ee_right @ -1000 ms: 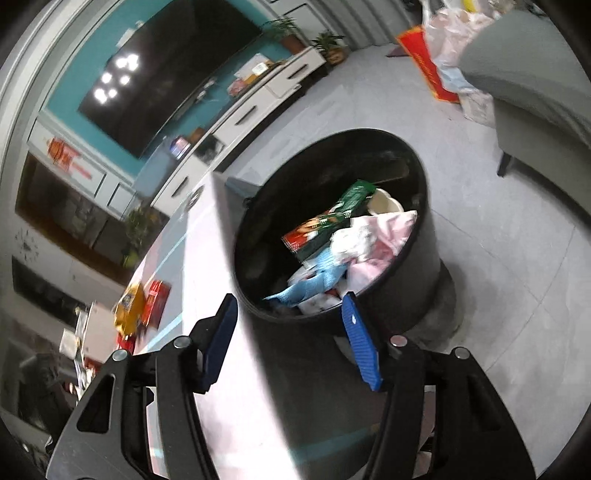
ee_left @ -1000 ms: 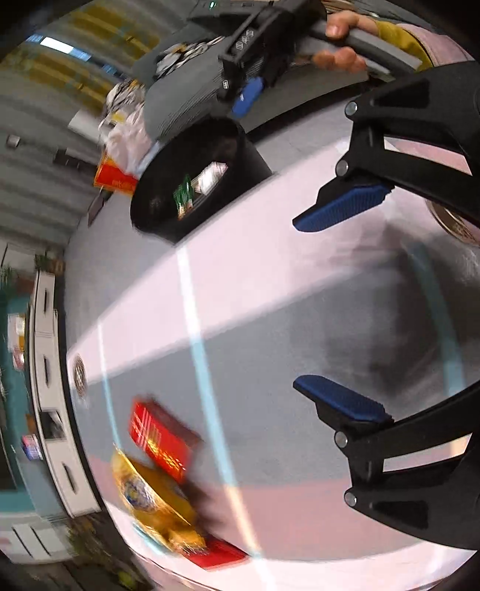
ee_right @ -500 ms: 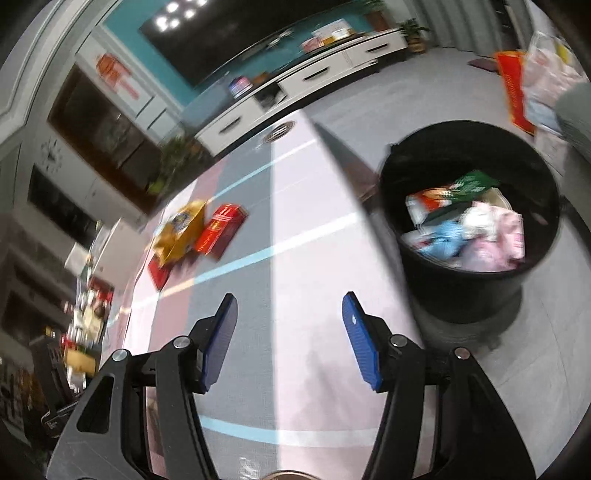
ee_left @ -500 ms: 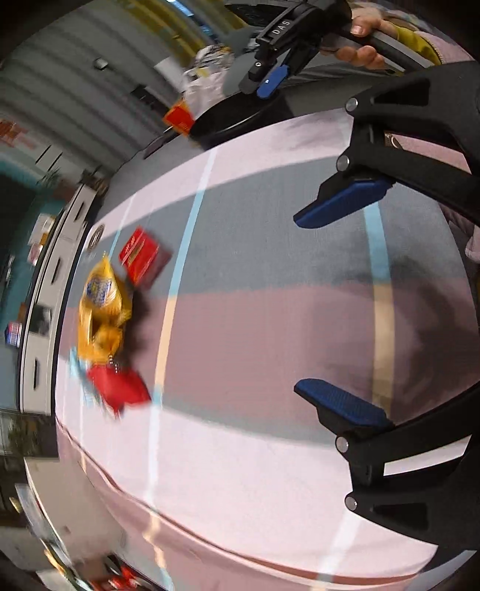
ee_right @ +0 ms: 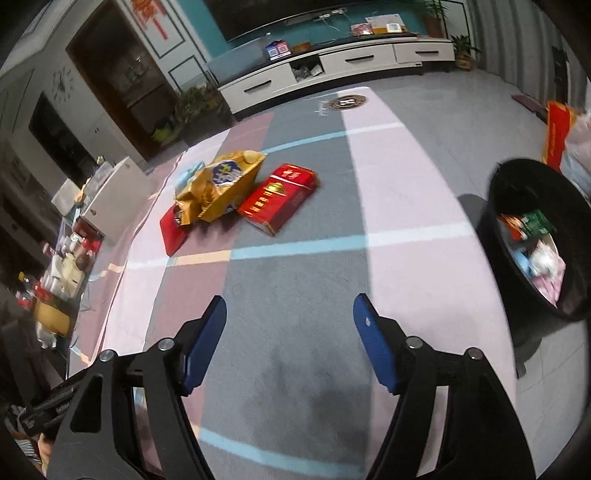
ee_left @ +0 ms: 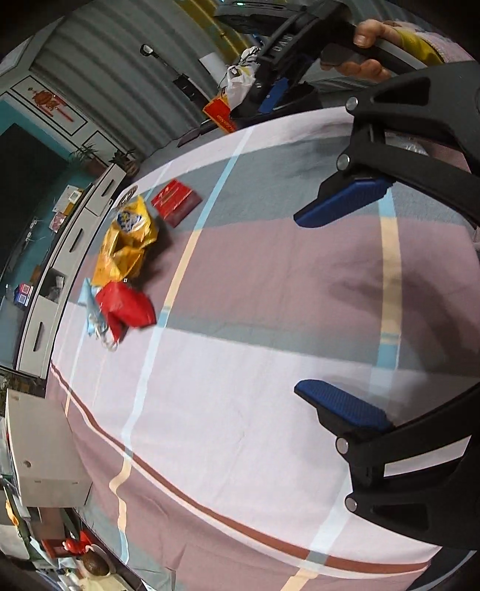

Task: Collect trash
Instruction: 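Move both open grippers back over the yellow chip bag and red box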

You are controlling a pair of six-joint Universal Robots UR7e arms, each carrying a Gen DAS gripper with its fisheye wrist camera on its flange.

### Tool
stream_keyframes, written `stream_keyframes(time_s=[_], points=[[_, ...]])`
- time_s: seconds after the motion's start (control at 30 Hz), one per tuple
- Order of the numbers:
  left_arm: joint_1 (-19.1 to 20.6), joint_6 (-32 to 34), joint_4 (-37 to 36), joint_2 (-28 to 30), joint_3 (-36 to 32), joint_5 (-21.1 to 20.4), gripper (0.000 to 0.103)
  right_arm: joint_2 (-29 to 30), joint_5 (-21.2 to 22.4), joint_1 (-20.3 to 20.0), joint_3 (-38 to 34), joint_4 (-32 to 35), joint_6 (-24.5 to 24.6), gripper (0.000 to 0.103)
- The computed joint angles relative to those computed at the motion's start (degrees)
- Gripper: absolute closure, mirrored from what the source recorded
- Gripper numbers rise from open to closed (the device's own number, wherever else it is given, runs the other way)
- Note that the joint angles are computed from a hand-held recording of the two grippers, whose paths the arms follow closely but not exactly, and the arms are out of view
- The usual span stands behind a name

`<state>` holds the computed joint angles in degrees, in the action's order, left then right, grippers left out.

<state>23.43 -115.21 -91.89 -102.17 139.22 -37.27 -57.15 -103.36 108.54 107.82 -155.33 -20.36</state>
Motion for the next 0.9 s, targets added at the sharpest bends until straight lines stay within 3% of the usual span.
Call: stream_keyframes(time_s=[0.3, 0.7, 0.9], points=[[0.8, -0.4, 0.8, -5.5, 2.5, 1.3, 0.018, 9.3, -3.3, 2.5, -7.0, -2.0, 2.9, 0.029], [3.2, 4.6, -2.5, -8.2, 4.0, 3.1, 0.018, 22.4, -12.7, 5.4, -19.1, -4.6, 7.4, 0.029], [3.2, 5.6, -3.8, -9.9, 5.1, 3.4, 0.018, 26.4, -18.0, 6.4, -22.1, -7.3, 5.5, 0.029]])
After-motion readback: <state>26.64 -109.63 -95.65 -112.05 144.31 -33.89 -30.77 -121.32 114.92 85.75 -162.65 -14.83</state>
